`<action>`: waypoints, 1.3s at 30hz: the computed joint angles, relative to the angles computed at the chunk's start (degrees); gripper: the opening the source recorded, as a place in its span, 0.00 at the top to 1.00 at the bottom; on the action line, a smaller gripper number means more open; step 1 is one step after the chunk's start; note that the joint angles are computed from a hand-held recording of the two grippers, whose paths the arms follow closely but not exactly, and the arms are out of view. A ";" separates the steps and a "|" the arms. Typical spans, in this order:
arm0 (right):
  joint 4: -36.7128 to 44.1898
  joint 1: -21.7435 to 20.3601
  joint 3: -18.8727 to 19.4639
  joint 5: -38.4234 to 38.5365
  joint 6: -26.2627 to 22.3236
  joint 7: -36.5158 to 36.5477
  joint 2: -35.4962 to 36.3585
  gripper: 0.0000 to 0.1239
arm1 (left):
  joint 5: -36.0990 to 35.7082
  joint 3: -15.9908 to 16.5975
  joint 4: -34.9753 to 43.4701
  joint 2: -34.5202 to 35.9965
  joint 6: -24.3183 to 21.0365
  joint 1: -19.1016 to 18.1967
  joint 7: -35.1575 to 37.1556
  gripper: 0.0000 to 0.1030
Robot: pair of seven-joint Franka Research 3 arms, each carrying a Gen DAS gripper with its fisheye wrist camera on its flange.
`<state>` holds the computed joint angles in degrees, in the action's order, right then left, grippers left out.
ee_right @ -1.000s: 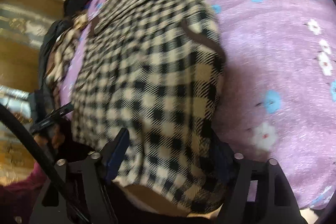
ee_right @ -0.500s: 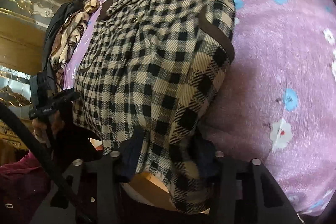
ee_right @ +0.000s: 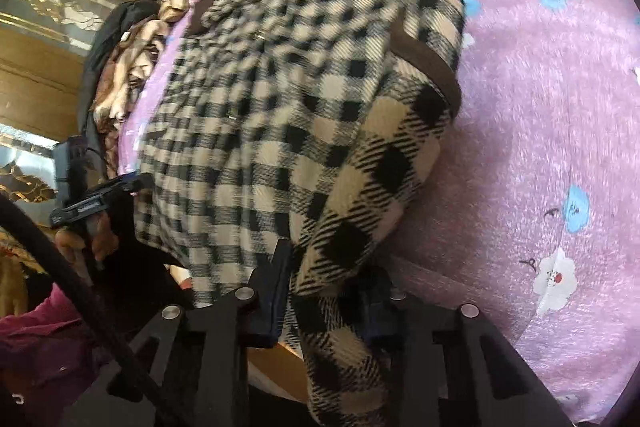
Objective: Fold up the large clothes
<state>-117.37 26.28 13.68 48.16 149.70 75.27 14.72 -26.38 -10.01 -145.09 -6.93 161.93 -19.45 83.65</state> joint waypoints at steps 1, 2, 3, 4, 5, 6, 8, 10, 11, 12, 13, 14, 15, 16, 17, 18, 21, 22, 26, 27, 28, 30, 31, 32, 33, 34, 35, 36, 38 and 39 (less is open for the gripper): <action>-0.49 -0.80 0.72 2.69 0.46 -3.00 -0.84 0.75 | 0.08 -0.03 0.03 -0.21 -0.31 0.01 -0.15 0.40; -0.96 -1.51 1.44 6.51 1.14 -6.42 -1.50 0.75 | -1.19 0.10 -0.24 -0.66 0.13 -0.31 0.09 0.40; -0.96 -1.93 1.97 7.46 1.37 -7.34 -1.45 0.75 | -1.76 0.15 -0.30 -0.76 0.50 -0.53 0.10 0.42; -0.62 -0.42 0.54 4.39 0.79 -5.01 -1.01 0.76 | -1.46 0.12 -0.30 -0.98 0.48 -0.47 -0.44 0.49; -0.34 0.67 -0.45 -0.06 0.10 -1.51 -0.63 0.76 | -0.17 -0.09 -0.29 -1.32 0.29 -0.13 -1.77 0.53; 0.11 1.96 -1.62 -3.78 -0.69 1.23 -0.19 0.76 | 0.33 -0.02 -0.26 -1.59 0.25 -0.16 -2.06 0.57; 0.12 0.43 0.11 -0.63 -0.02 -1.43 -0.47 0.75 | 2.95 -0.14 0.19 -1.68 -0.70 0.03 -2.50 0.57; 0.34 -0.09 0.63 1.90 0.33 -3.78 -0.37 0.75 | 7.62 -0.97 0.90 -0.87 -1.76 0.97 -5.64 0.57; 0.90 0.42 0.08 -0.05 -0.39 -2.17 0.22 0.72 | 9.45 -1.31 1.04 -0.85 -2.09 1.35 -7.48 0.57; 1.52 1.09 -0.65 -2.95 -1.36 0.43 0.85 0.70 | 9.87 -1.26 1.06 -1.00 -2.07 1.25 -7.89 0.57; 1.86 1.42 -0.91 -4.54 -1.86 1.93 1.17 0.69 | 9.13 -0.97 1.15 -1.24 -1.77 0.71 -7.02 0.57; 1.97 1.22 -0.69 -4.40 -2.01 2.04 1.37 0.69 | 8.85 -0.76 1.26 -1.49 -1.55 0.28 -6.03 0.57; 1.89 0.73 -0.19 -2.96 -1.67 1.26 1.38 0.69 | 10.48 -1.04 1.69 -1.26 -2.00 0.51 -6.72 0.57; 1.70 0.40 0.09 -1.80 -1.22 0.79 1.38 0.69 | 11.93 -1.24 2.46 -0.50 -2.91 0.77 -7.56 0.54; 1.49 0.10 0.21 -1.03 -1.03 0.32 1.43 0.69 | 13.19 -1.33 3.38 0.72 -4.28 1.18 -8.60 0.53; 0.98 -0.34 0.35 -0.04 -1.07 -0.52 1.33 0.69 | 14.02 -1.47 3.66 1.41 -4.73 1.55 -9.54 0.53; 0.73 -0.36 0.28 0.20 -1.16 -0.59 1.11 0.69 | 10.94 -1.44 2.93 2.53 -2.55 1.81 -8.77 0.47; 0.68 -0.50 0.26 0.40 -1.31 -0.99 1.10 0.69 | 9.43 -1.50 2.59 2.50 -1.61 1.60 -7.95 0.43; 1.17 0.46 -0.16 -2.50 -0.99 -0.14 1.35 0.86 | 18.08 -2.96 3.40 2.80 -2.57 2.39 -12.23 0.61; 1.41 0.14 0.26 -1.72 -1.12 -1.31 1.13 0.87 | 18.38 -2.82 3.63 2.46 -2.78 2.30 -11.20 0.83; 1.46 -0.24 0.78 -0.37 -0.90 -3.18 0.65 0.89 | 15.05 -2.79 3.76 1.85 -2.92 2.37 -7.68 0.94; 2.02 -1.43 2.06 5.34 -0.31 -8.41 -0.14 0.89 | 1.64 0.36 4.38 0.53 -3.00 -0.49 4.24 0.94; 2.42 -1.87 2.39 8.25 -0.27 -10.88 -0.41 0.89 | -2.24 1.11 4.97 -0.17 -3.26 -0.91 8.03 0.94; 3.18 -2.32 2.61 11.24 -0.25 -13.75 -0.63 0.89 | -3.57 1.32 5.52 -0.46 -3.55 -0.81 9.54 0.95; 4.10 -2.38 2.49 13.17 0.05 -15.62 -0.64 0.89 | -5.66 1.77 6.33 -0.79 -3.84 -0.85 11.75 0.95; 5.07 -2.45 2.28 14.62 -0.07 -17.06 -0.44 0.89 | -7.93 2.22 7.28 -0.88 -4.13 -0.92 14.05 0.95; 6.39 -2.53 2.07 16.06 0.05 -18.22 -0.04 0.89 | -9.83 2.54 8.48 -0.84 -4.38 -0.83 15.96 0.95; 8.19 -2.58 1.82 17.06 0.35 -19.23 0.68 0.89 | -11.39 2.77 9.49 -0.87 -4.66 -0.57 17.59 0.95; 12.05 -2.53 1.38 17.18 0.53 -19.77 2.64 0.89 | -13.96 2.83 12.55 0.45 -4.21 0.05 20.12 0.95; 14.05 -2.53 1.21 16.79 0.57 -19.54 3.81 0.89 | -14.66 2.62 14.27 1.46 -4.00 0.55 20.95 0.95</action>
